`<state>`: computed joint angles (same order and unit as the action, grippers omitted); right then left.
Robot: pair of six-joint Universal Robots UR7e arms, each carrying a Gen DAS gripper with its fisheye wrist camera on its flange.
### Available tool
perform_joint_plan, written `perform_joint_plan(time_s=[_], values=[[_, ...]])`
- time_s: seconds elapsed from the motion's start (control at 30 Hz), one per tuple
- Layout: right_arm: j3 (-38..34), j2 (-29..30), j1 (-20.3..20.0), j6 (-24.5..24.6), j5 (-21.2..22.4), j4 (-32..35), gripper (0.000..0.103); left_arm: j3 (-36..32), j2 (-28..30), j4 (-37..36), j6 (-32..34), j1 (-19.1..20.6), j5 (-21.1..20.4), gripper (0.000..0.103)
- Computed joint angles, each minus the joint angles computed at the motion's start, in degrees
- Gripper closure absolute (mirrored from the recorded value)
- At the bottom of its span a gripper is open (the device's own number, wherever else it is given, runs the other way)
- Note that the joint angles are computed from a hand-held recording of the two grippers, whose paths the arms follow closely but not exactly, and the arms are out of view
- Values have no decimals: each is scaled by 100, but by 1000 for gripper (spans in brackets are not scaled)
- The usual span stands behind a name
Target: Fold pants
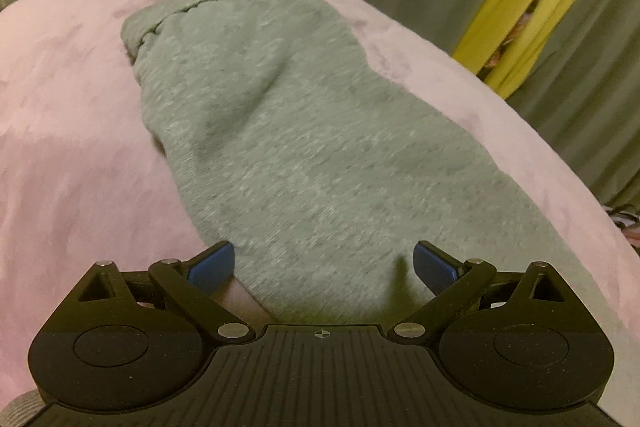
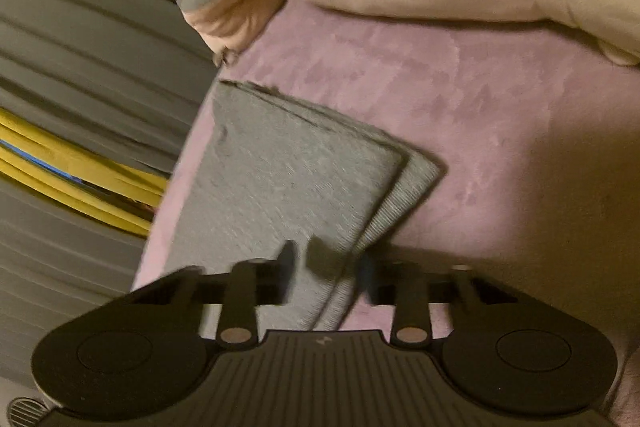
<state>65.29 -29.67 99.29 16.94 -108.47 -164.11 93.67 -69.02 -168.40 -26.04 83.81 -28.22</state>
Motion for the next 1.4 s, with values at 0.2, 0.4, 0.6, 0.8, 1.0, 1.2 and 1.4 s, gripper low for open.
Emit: perform_joint_plan(time_s=[0.2,0.4,0.6,0.8,1.0,1.2,1.4], values=[[87,63,-89,432,339,-486,55,22,-52,128,-232,30,-87,3],[-85,155,-91,473,352,-440,51,70,-33,-176,25,-2,-115,3],[-347,339,-75,233,172,-463,87,13,-28,100,-150,6,-69,3],[-530,488,-70,466,59,-627,83,-10,-36,258,-264,20,-74,3],[-1162,873,411,-1038,-528,-801,94,14,-48,186,-216,40,-151,3],[-2568,1652,1154,-3319,408,599,94,94,-76,-42,-103,15,-186,3],[-4321,2936,1561,-4271,853,3551,77,241,-102,-570,285,-37,-240,3]])
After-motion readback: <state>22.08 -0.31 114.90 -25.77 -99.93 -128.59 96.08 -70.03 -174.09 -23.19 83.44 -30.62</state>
